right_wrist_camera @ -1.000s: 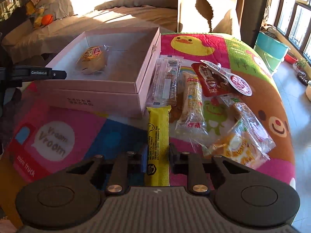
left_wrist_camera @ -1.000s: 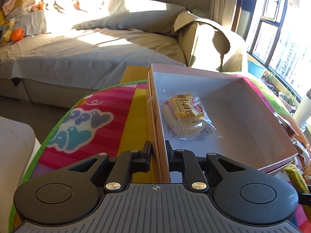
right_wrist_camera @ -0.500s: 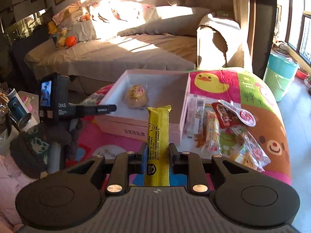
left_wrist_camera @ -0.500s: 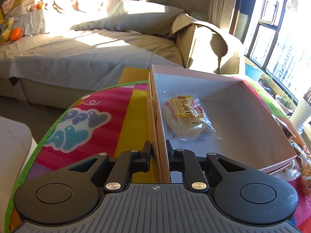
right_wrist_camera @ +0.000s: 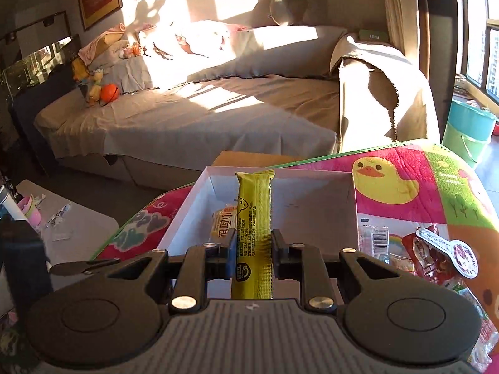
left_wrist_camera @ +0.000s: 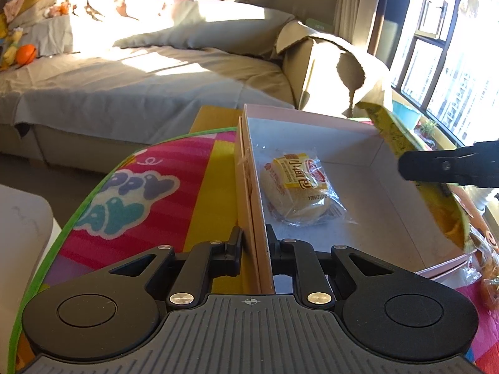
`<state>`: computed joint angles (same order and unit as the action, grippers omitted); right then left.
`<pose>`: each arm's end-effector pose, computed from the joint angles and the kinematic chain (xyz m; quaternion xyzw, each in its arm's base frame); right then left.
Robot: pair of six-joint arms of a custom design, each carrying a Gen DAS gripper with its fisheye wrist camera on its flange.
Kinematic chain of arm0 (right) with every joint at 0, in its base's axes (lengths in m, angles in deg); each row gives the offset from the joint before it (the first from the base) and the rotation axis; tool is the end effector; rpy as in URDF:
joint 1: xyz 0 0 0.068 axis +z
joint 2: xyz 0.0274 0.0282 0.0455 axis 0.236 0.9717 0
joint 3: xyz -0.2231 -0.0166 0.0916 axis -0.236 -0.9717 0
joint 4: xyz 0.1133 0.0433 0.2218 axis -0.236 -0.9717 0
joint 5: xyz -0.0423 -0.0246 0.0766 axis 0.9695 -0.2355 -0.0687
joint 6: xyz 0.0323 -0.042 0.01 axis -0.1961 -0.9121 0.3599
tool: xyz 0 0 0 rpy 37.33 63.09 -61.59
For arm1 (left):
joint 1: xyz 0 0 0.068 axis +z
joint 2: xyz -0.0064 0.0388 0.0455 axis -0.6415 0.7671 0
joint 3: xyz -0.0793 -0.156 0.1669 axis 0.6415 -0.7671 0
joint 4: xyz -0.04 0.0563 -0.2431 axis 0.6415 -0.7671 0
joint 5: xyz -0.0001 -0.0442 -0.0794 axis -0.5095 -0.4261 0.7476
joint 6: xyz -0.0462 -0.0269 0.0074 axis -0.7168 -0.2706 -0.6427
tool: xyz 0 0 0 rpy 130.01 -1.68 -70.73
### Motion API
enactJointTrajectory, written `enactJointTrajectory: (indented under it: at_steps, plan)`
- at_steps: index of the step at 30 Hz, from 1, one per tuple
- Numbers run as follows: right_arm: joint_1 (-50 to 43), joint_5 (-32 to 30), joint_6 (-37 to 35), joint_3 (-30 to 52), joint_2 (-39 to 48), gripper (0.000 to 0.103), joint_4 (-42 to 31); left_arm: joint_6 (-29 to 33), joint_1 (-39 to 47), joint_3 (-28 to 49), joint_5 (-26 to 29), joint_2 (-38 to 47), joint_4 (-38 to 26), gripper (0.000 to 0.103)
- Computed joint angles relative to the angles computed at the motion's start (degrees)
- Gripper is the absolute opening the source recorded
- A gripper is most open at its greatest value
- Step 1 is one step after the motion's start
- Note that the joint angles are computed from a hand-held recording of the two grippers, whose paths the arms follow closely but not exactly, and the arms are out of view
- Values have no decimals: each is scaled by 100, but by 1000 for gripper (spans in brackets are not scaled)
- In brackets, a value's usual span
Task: Organize objects
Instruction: 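Place the yellow snack stick in the box beside the bun, release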
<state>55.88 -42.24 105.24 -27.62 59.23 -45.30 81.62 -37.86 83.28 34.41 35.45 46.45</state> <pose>0.2255 0.1831 0.1795 0.0414 0.9057 0.0660 0.4166 0.2470 -0.0032 0.1087 0.1018 0.9039 -0.1294 0.3948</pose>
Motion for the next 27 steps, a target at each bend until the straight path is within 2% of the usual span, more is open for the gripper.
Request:
enactJointTrajectory:
  at_steps: [2,4,7,11,16,20,22,24,27]
  plan:
    - [-205,-481,12,-56,155,23,229,-3,1,3,1,4,-2,16]
    - [-243,-703,118,-245,89,25,418,1,4,-14,2,-13,-8,16]
    - [-129,-484,77,-534,-264,25,398,-9,20,-38,8,-30,-5,16]
    - [-53,-168,148,-1065,-1149,27,86,-36,38,-90,21,-63,17,16]
    - [276,702,537,-1790,-2589,35,-962,-48,37,-97,24,-76,10,16]
    - [835,1691,1331,-2098,-3402,42,-2524,-81,9,-89,-16,-102,-18,16]
    - [1015,1831,1837,-2260,-3827,45,-3257,-108,-7,-92,-35,-114,-22,16]
    - [1014,1779,2092,-2469,-4192,46,-3623,-133,-35,-82,-65,-114,-30,16]
    - [979,1617,2185,-2733,-4349,47,-3579,-135,-40,-76,-71,-113,-36,16]
